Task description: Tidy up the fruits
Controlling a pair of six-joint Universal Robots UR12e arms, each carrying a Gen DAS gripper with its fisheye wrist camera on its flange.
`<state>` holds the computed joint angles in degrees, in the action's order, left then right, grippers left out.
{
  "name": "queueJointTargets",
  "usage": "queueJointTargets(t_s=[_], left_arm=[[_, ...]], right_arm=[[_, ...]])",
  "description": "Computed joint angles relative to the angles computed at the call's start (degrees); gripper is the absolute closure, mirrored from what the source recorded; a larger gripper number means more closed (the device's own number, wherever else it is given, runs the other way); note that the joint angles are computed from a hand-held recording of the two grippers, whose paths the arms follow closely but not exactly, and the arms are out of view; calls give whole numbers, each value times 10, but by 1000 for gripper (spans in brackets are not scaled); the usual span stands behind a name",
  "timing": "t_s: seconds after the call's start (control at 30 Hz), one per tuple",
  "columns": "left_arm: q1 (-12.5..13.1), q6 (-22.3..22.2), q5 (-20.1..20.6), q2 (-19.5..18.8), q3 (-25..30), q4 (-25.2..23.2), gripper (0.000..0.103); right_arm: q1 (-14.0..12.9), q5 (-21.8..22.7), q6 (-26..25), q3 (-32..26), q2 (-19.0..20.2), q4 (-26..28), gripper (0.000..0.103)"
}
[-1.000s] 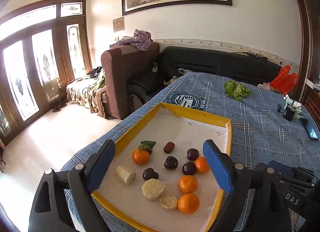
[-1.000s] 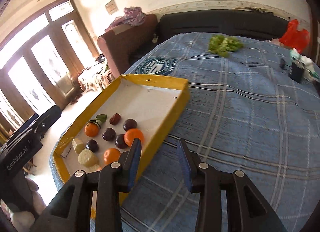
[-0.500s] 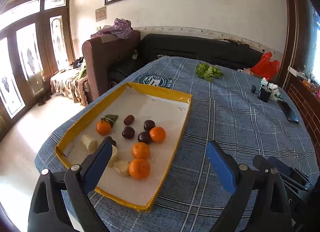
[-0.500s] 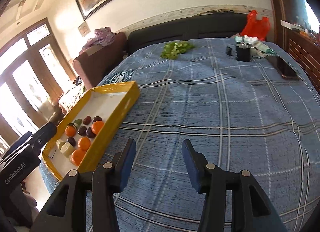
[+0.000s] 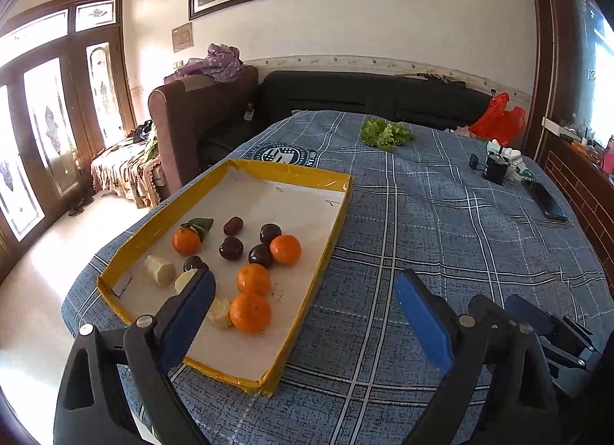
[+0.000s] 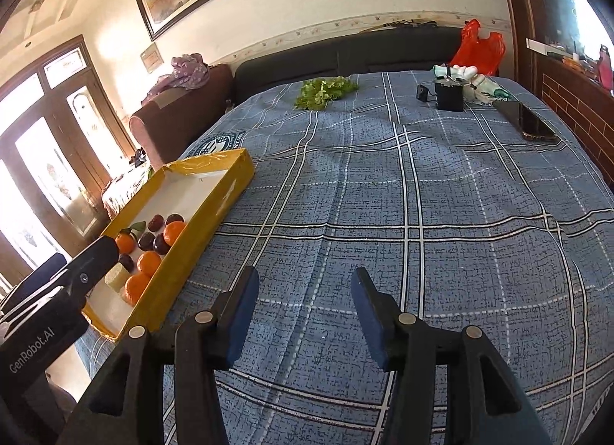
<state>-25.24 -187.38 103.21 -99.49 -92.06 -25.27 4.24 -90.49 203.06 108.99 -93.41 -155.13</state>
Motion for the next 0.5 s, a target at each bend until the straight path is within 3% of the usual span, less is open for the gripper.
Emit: queueJointTargets(t_s=[0.5], left_arm=[[4,-5,-25,0,-3,3,8]], right_arm=[[5,-28,2,-2,3,7,46]])
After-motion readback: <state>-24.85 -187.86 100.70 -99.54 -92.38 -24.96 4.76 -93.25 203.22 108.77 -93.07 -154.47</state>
